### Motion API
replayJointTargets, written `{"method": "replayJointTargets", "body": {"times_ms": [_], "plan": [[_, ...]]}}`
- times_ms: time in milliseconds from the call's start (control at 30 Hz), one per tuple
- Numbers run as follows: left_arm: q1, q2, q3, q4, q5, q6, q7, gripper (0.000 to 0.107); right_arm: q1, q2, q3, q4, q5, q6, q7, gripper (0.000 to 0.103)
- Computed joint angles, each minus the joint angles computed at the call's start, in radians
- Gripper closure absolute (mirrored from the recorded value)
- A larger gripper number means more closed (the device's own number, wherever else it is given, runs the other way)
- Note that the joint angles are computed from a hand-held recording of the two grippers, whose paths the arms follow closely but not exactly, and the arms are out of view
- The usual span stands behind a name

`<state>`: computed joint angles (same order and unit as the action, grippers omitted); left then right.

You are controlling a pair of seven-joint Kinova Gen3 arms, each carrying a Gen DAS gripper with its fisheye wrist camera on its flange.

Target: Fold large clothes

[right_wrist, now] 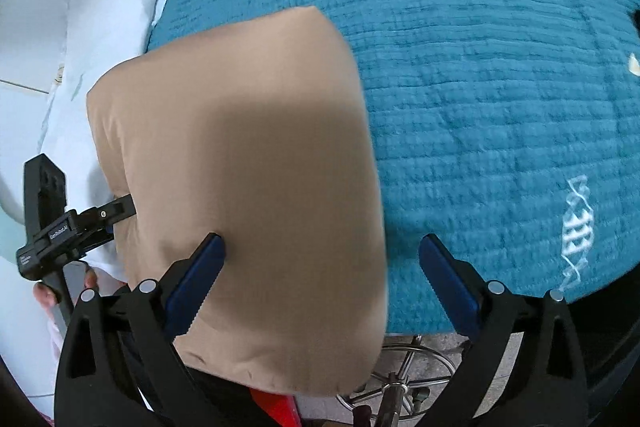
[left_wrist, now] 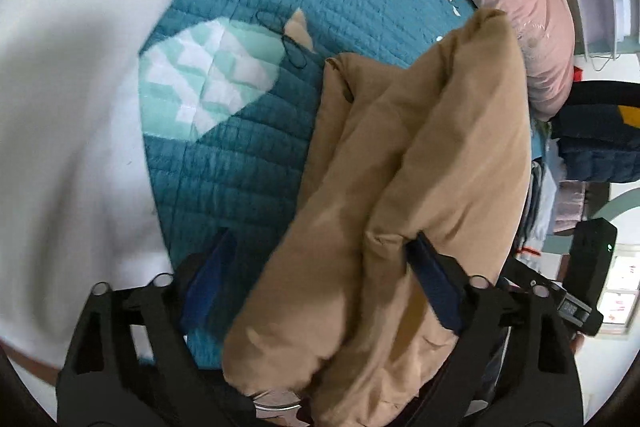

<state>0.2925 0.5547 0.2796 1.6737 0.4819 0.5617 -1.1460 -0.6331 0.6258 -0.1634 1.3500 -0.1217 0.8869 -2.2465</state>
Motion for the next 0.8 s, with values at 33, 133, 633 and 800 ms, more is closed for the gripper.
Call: {"method": "replayJointTargets", "body": {"times_ms": [33, 133, 633, 800], "plan": [[-0.045, 0.021, 0.046, 0.003, 0.021, -0.012, -0.041, 0.017, 0.008, 0.012, -0.007, -0.007, -0.008, -0.005, 0.01, 0.008], [-0.167, 0.069, 0.185, 0.051, 0.081, -0.098, -0.163, 0.014, 0.021, 0.054, -0.013, -0.057, -0.022, 0.008, 0.034, 0.008], [-0.599, 0.461, 0.769, 0.2, 0.391, -0.406, -0.748, 0.045, 0.181, 0.125, -0.141, 0.061, -0.305, -0.242, 0.213, 0.007], [-0.428, 0.302, 0.584, 0.134, 0.438, -0.344, -0.684, 0.029, 0.158, 0.135, -0.118, 0.03, -0.299, -0.223, 0.192, 0.011]]}}
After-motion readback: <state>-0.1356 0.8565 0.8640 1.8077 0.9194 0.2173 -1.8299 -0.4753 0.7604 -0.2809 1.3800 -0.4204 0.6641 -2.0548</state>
